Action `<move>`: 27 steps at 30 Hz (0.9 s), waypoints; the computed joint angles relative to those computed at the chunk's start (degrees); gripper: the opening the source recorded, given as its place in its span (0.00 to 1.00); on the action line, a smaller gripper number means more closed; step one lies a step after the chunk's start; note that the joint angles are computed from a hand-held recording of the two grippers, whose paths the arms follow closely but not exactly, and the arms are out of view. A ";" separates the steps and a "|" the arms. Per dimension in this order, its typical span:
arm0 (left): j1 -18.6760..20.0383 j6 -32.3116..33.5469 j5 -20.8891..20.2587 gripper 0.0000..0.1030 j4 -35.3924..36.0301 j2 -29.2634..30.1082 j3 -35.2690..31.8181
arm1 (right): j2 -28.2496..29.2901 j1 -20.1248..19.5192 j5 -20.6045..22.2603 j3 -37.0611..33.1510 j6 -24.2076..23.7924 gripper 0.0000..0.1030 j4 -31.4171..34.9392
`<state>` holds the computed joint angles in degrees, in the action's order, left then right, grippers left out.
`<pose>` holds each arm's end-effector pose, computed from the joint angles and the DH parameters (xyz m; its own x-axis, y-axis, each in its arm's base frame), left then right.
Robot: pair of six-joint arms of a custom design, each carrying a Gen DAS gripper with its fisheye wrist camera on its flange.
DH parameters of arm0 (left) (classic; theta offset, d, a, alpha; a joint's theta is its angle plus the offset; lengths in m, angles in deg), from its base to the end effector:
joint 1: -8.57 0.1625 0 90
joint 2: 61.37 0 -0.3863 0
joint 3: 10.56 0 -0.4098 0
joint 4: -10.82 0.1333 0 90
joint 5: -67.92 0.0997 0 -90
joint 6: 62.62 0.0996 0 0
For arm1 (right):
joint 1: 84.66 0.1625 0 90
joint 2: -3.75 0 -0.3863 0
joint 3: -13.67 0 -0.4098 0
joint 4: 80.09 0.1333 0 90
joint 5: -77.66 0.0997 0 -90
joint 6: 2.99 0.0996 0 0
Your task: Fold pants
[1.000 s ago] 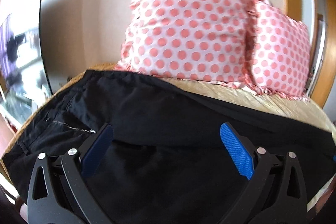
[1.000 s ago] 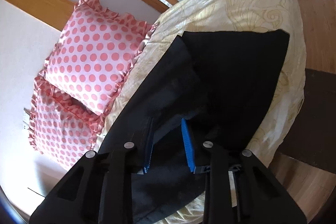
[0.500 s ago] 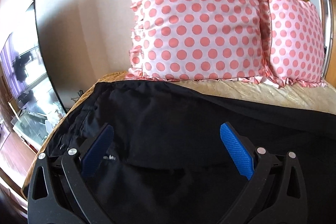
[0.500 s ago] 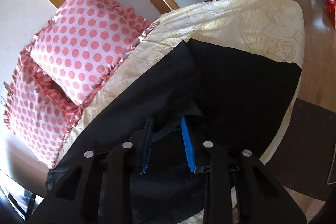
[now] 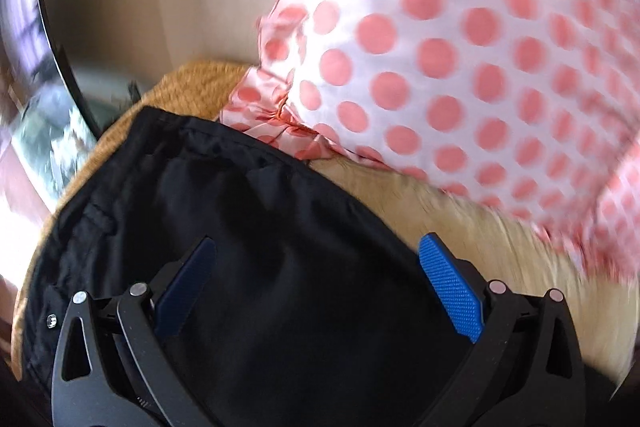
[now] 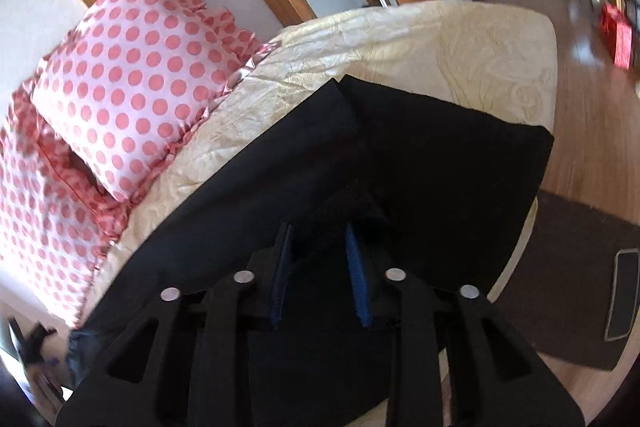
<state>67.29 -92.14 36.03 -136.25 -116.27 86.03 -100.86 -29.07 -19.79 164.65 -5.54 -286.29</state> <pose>-0.1452 -0.6586 0.1817 -0.7413 -0.3348 -0.5817 0.1556 0.7574 -0.6342 -0.0772 -0.3258 0.2992 -0.7572 0.6474 0.0864 0.1613 0.3136 -0.9358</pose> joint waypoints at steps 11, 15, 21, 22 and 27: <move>4.94 -15.21 0.82 0.27 23.84 7.76 -15.63 | -0.06 -1.45 2.83 0.33 -2.34 0.15 -0.91; 3.73 -8.54 -2.29 0.11 6.82 1.08 -4.94 | -2.72 -6.06 11.26 1.39 -1.72 0.10 0.42; -5.07 1.13 1.55 0.11 -18.49 -12.83 18.02 | -6.72 -10.56 19.87 1.57 -1.50 0.06 2.18; -6.97 1.80 2.47 0.11 -21.31 -15.14 21.68 | -7.63 -11.39 21.29 1.55 -1.52 0.06 2.55; -20.27 -7.23 8.34 0.12 -23.87 -31.09 42.29 | -13.49 -15.88 28.10 2.31 -1.60 0.06 5.73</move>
